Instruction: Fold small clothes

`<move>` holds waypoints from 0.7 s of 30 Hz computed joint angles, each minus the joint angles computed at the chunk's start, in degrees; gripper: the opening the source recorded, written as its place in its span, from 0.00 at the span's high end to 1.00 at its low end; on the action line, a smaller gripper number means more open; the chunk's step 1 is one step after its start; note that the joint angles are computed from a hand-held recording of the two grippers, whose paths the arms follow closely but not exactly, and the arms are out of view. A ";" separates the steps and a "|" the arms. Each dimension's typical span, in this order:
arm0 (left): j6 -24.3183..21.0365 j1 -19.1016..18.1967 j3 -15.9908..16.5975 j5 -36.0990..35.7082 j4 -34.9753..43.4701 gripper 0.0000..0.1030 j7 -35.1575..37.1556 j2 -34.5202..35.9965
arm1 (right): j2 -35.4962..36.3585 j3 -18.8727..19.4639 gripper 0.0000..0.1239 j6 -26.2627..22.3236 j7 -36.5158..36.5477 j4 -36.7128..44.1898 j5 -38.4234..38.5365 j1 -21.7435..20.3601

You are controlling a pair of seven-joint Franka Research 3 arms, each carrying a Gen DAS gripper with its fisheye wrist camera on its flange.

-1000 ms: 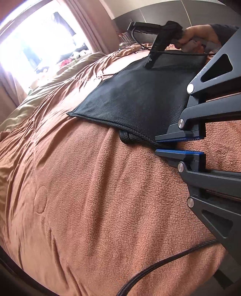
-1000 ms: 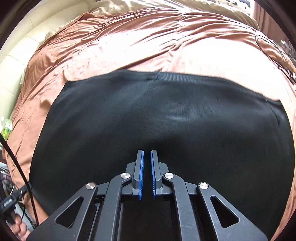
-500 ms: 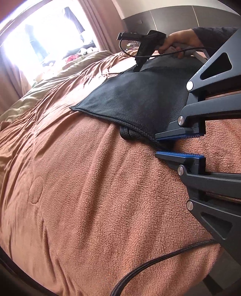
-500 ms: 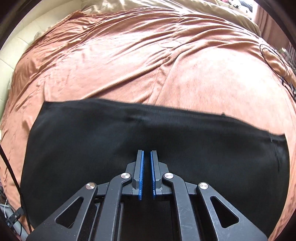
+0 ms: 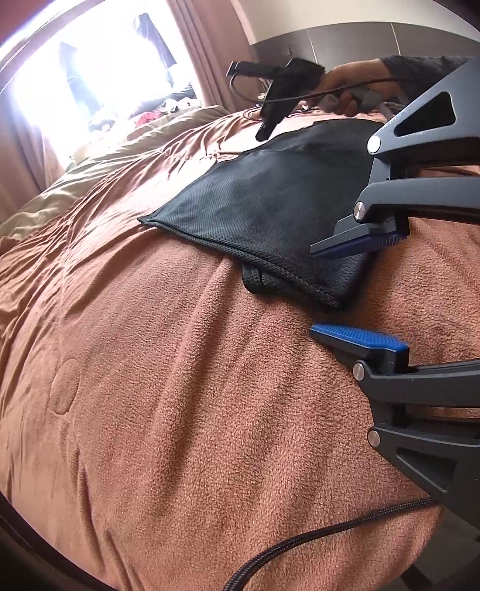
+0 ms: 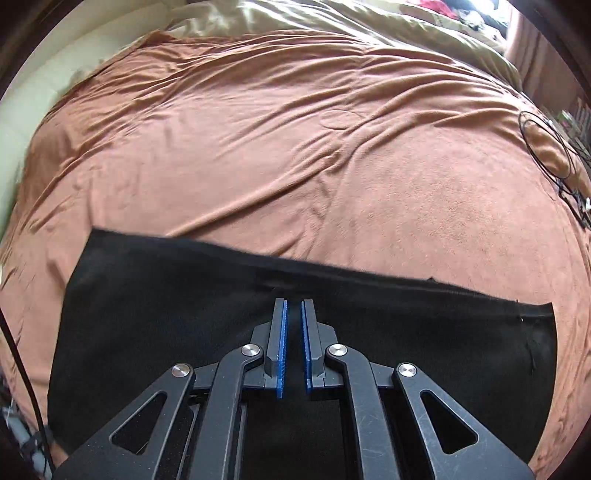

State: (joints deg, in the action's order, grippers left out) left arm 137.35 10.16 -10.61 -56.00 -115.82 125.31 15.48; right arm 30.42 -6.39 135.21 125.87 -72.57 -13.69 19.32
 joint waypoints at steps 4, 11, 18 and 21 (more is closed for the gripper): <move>0.97 -0.61 -0.02 2.00 0.11 0.66 -0.44 0.05 | -6.54 0.79 0.97 2.98 1.32 -9.90 -0.50 1.06; 0.40 -0.54 -0.75 4.74 1.13 0.94 1.31 -0.01 | -16.00 3.42 0.97 8.90 3.15 -24.33 -0.28 0.81; -4.77 0.54 -0.73 -0.77 3.24 0.95 6.34 -0.97 | -23.19 5.53 0.97 16.59 9.77 -37.96 -0.55 0.12; -7.07 0.42 -0.46 -2.20 4.65 0.95 7.55 -1.28 | -26.22 6.57 0.97 22.07 13.06 -44.38 0.25 -0.73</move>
State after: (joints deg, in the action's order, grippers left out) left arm 130.29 10.58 -11.06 -58.20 -111.17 132.86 14.19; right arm 4.20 0.18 157.28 138.93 -116.94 -13.44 18.59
